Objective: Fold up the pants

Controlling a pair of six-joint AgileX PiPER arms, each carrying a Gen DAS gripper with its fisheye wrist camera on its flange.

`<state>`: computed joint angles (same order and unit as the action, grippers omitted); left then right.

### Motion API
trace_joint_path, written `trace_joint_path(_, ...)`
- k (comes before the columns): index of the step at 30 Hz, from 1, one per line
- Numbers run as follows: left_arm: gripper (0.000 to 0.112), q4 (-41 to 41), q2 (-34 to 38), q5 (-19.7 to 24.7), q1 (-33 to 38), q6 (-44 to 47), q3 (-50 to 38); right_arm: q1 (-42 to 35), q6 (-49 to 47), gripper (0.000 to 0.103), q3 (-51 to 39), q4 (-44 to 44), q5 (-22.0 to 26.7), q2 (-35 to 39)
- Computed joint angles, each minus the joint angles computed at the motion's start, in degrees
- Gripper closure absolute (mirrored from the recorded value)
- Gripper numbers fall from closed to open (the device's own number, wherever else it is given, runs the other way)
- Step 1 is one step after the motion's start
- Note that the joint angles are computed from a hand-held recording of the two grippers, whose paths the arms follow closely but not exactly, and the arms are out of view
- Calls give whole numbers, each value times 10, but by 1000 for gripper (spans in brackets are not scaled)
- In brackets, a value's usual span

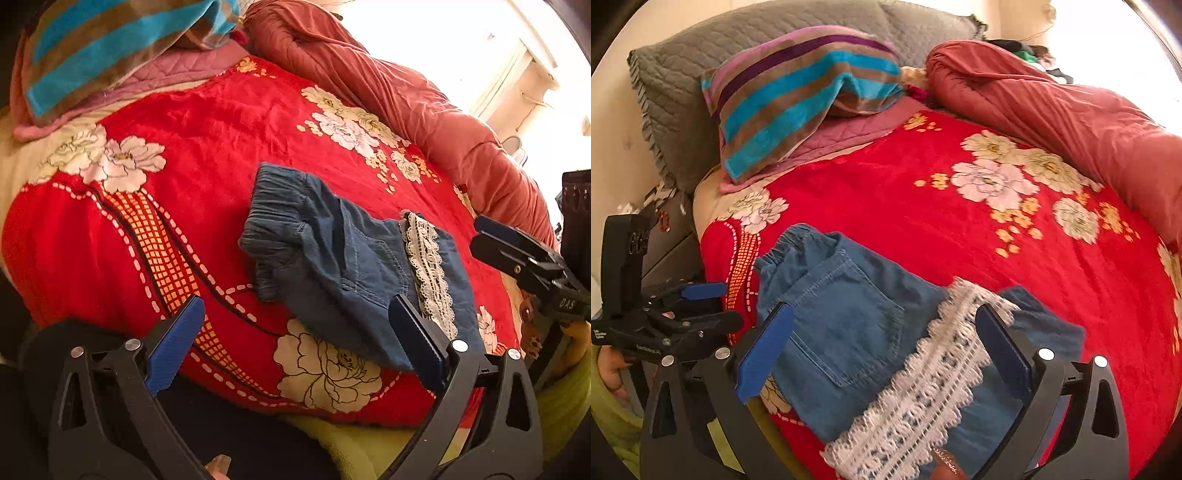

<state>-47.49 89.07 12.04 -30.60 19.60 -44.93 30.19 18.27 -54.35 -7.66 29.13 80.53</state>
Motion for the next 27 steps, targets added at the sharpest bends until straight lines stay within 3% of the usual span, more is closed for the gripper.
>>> trace_joint_path(8,19,-209,29,24,17,211,0,-26,-162,5,-125,129,40,112)
trace_joint_path(14,19,-383,50,72,36,385,2,-16,-218,5,-229,148,94,199)
trace_joint_path(16,24,-431,60,87,46,430,5,-10,-219,5,-264,138,111,228)
trace_joint_path(18,35,-447,73,93,52,445,3,-9,-236,5,-293,149,126,253)
trace_joint_path(27,36,-458,84,100,55,464,-1,-5,-314,6,-435,198,217,375)
